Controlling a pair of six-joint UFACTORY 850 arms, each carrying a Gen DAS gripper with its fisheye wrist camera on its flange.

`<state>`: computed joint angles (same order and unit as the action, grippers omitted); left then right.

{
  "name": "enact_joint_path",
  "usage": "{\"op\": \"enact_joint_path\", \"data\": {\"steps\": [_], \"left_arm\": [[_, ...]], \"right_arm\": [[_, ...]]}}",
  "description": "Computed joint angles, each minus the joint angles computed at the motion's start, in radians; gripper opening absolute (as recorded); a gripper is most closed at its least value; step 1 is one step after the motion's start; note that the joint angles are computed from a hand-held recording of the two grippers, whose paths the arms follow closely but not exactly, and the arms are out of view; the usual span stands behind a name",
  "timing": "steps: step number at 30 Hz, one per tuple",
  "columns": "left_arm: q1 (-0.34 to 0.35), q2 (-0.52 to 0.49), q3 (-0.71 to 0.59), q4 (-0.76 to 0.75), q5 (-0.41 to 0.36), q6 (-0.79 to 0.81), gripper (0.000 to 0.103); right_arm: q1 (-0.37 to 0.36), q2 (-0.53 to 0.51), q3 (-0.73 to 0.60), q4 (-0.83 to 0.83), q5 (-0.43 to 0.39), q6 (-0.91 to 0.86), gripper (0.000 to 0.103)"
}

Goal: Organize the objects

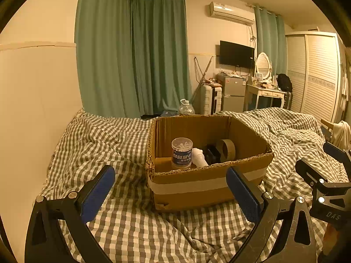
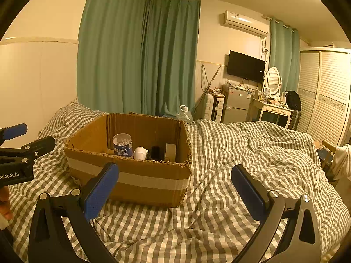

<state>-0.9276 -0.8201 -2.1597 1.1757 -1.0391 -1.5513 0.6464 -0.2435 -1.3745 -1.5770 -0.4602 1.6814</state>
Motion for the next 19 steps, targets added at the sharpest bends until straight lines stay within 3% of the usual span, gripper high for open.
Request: {"op": "enact_joint_path", "data": {"steps": [19], "left_arm": [[-0.009, -0.010, -0.004, 0.030, -0.009, 0.004, 0.103]], "right_arm": [[0.003, -0.008, -0.001, -0.011, -0.008, 0.008, 0.103]]}}
